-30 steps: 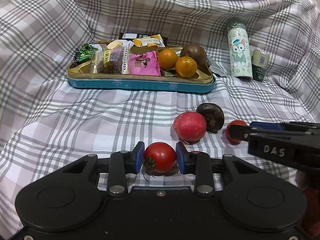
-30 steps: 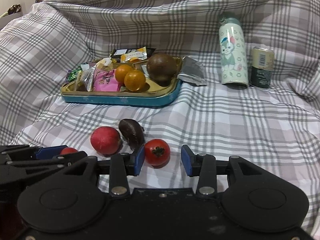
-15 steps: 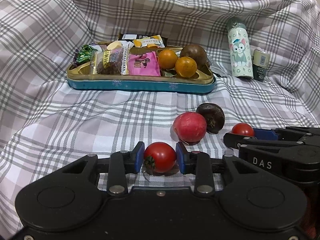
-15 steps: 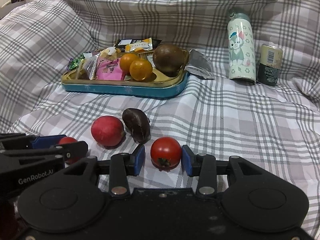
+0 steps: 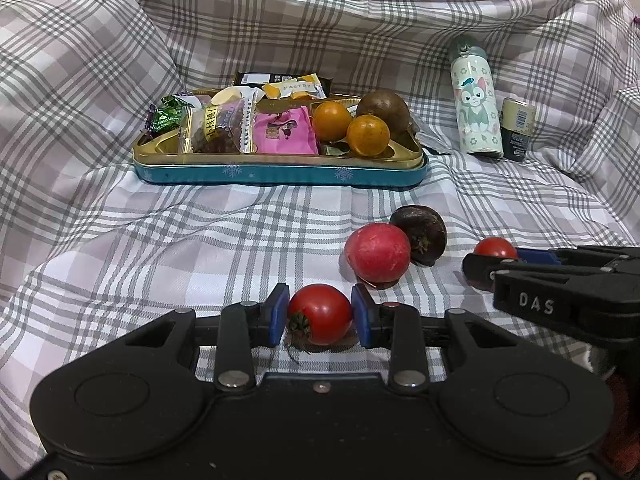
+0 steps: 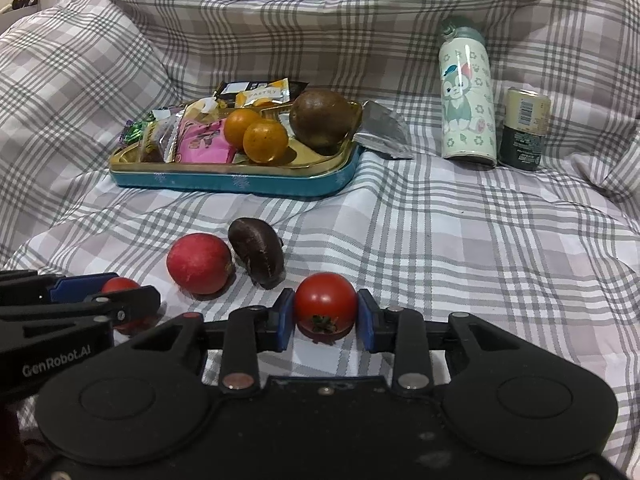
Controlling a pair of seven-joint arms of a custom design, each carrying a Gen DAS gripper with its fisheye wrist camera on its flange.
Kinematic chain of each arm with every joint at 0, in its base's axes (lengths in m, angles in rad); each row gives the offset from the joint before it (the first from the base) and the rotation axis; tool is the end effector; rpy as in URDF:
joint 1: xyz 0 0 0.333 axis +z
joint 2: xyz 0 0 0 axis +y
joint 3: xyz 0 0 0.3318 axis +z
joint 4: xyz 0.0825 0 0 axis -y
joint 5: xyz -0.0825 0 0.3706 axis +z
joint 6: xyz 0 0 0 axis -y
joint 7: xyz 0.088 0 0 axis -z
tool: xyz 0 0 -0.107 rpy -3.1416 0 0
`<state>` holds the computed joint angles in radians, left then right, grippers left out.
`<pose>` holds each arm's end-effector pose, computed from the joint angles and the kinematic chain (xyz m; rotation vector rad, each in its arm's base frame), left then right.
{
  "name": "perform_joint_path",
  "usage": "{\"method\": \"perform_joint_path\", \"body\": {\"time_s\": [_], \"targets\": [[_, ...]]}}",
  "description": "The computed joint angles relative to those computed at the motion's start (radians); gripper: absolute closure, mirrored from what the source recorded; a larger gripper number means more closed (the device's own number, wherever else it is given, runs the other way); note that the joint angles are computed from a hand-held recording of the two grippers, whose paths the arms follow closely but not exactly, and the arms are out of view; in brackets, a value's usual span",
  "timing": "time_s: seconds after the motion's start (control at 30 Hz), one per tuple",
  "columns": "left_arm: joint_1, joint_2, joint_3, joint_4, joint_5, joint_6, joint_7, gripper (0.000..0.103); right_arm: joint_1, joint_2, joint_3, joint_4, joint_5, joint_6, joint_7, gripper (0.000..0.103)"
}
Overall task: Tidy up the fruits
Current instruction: 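Close the left gripper on a cherry tomato while the right gripper grasps another cherry tomato, then lift both cherry tomatoes and carry them over the steel tray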
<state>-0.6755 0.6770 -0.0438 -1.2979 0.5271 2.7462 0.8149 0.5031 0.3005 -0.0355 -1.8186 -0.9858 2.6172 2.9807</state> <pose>0.5813 -0.5216 0.4506 -1.4738 2.1064 -1.0015 0.5791 0.3160 0.4421 -1.5864 1.9050 -0.8055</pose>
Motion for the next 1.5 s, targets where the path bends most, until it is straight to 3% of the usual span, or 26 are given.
{"method": "perform_joint_path", "body": {"time_s": [0.37,0.67,0.87,0.97,1.37,1.5], "targets": [[-0.024,-0.033,0.037,-0.052,0.064,0.065,-0.042,0.061,-0.006,-0.058,0.008,-0.050,-0.064,-0.028,0.101,0.069],[-0.063,-0.137,0.108,-0.185,0.199,0.164,-0.215,0.061,-0.023,-0.151,0.056,-0.138,-0.138,-0.072,0.256,0.069],[-0.042,-0.234,0.082,-0.298,0.238,0.208,-0.290,0.061,-0.033,-0.240,0.118,-0.228,-0.169,-0.108,0.333,0.069],[-0.038,-0.296,0.067,-0.368,0.281,0.189,-0.336,0.061,-0.038,-0.289,0.150,-0.269,-0.176,-0.124,0.362,0.069],[0.067,-0.498,-0.077,-0.629,0.420,0.171,-0.418,0.061,-0.041,-0.448,0.272,-0.413,-0.071,-0.185,0.401,0.069],[0.126,-0.524,-0.142,-0.688,0.371,0.209,-0.377,0.061,-0.028,-0.469,0.309,-0.437,-0.051,-0.223,0.407,0.069]]}}
